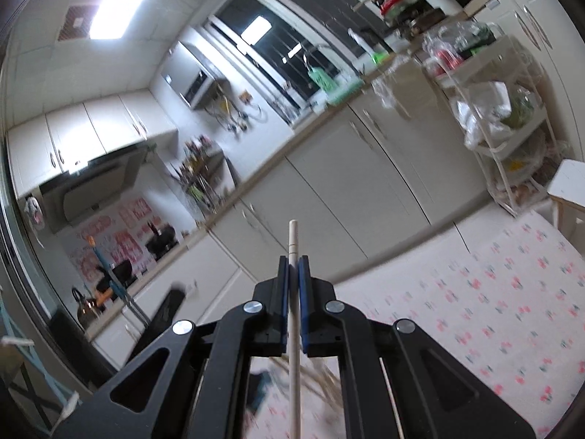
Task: Organize utensils
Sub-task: 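Open the left tool over the jar while the right tool releases its stick into it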
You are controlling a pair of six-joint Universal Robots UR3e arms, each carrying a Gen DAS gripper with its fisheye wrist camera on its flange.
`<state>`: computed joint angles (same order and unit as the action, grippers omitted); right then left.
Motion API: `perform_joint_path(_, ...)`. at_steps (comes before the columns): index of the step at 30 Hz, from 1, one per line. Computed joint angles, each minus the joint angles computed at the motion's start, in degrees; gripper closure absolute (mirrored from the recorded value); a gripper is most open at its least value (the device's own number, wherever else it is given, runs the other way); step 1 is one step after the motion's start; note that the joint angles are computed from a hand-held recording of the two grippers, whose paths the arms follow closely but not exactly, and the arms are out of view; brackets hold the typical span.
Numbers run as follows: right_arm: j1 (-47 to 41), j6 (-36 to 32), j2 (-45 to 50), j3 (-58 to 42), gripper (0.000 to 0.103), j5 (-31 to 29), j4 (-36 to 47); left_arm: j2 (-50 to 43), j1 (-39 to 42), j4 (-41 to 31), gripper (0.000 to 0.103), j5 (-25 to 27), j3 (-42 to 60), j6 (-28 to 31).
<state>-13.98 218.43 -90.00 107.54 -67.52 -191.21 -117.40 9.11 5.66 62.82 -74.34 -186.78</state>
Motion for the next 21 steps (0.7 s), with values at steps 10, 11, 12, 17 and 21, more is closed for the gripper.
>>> perform_joint_path(10, 9.9, -1.4, 16.9, -21.1, 0.097, -15.0, -4.0, 3.0, 6.6, 5.4, 0.026, -1.4, -12.5, -3.6)
perform_joint_path(11, 10.6, -1.9, 18.3, -22.9, 0.097, -16.1, -3.7, 2.7, 6.8, 5.2, 0.026, -1.6, -12.4, -3.7)
perform_joint_path(12, 11.3, -2.4, 19.4, -24.3, 0.097, -17.2, -3.5, 2.5, 7.0, 4.8, 0.025, -1.8, -12.3, -3.6)
perform_joint_path(17, 14.2, -5.5, 26.1, -32.3, 0.097, -22.0, -2.2, 1.6, 7.6, 3.6, 0.020, -2.0, -11.3, -3.9)
perform_joint_path(21, 16.7, -9.6, 30.7, -37.5, 0.097, -25.7, -0.6, 0.8, 7.7, 0.9, 0.019, -2.7, -9.9, -3.6)
